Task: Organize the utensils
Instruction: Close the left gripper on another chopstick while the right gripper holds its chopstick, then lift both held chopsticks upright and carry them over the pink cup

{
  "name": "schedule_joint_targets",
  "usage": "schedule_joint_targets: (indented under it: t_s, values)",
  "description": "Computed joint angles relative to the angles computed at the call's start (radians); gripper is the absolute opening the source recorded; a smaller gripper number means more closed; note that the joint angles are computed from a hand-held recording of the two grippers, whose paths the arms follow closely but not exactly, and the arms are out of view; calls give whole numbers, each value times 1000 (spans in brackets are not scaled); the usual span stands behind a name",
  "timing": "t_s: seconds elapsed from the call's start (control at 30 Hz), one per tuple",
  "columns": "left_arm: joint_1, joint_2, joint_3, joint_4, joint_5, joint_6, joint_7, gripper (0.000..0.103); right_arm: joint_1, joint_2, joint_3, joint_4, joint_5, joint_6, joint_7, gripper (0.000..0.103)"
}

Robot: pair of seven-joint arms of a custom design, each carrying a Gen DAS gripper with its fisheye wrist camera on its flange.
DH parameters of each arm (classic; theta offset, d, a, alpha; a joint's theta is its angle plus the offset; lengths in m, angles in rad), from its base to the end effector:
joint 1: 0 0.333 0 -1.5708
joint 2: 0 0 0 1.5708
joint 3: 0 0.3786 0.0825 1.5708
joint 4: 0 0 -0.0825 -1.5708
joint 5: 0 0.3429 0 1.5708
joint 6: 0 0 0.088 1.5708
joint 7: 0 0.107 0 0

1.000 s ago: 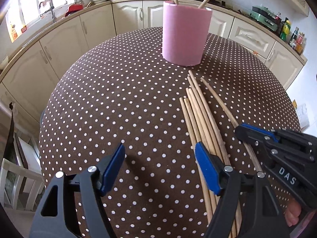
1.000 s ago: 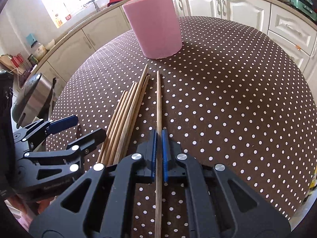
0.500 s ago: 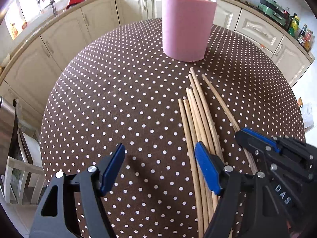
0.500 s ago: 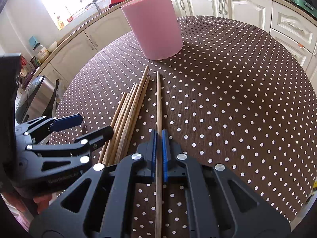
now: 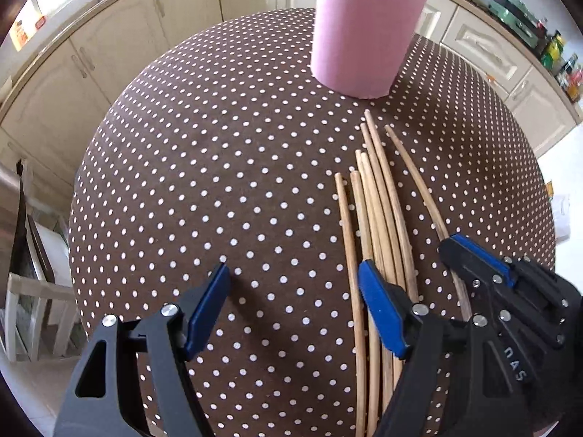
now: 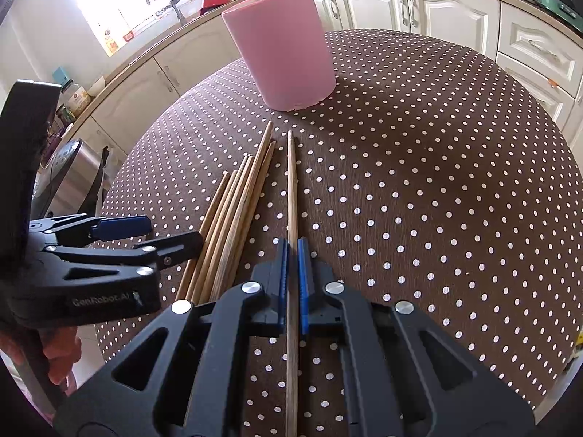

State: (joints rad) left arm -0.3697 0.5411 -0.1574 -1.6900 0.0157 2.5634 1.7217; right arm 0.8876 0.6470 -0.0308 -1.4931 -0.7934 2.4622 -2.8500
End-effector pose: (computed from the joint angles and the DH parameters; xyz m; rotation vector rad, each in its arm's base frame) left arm 0.6195 -0.3364 0.4011 -1.3138 2.6615 -0.4752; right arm 0.4825 0.5670 0.3962 -1.3499 2.1353 -0.4518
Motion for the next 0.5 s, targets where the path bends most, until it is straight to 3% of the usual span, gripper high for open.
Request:
schedule_joint_targets:
  t_s: [0.1,0.2,0.23,0.27,0.33,0.5]
  values:
    - [-62,5,49,-7,78,38,-65,72,-1,1,1,2,4,-5,-6,6]
    - [-38,12,12,-2,52,49,-49,68,0,-1,-2,-4,2,1,5,6]
    - [-39,6,14,-12,51,70,-55,56,1,0,-2,-1,3,-2,6,6]
    - [-40,2,21,-23,56,96,-57,33,1,-1,-2,-2,2,-3,6,6]
    - [-40,-4,27,-36,55,118,-66,10,3,-3,-6,-7,-1,-2,20,6]
    - [29,-8,-41,-105,-39,254,20,6,27,-6,-17,3,-27,-54,51,6]
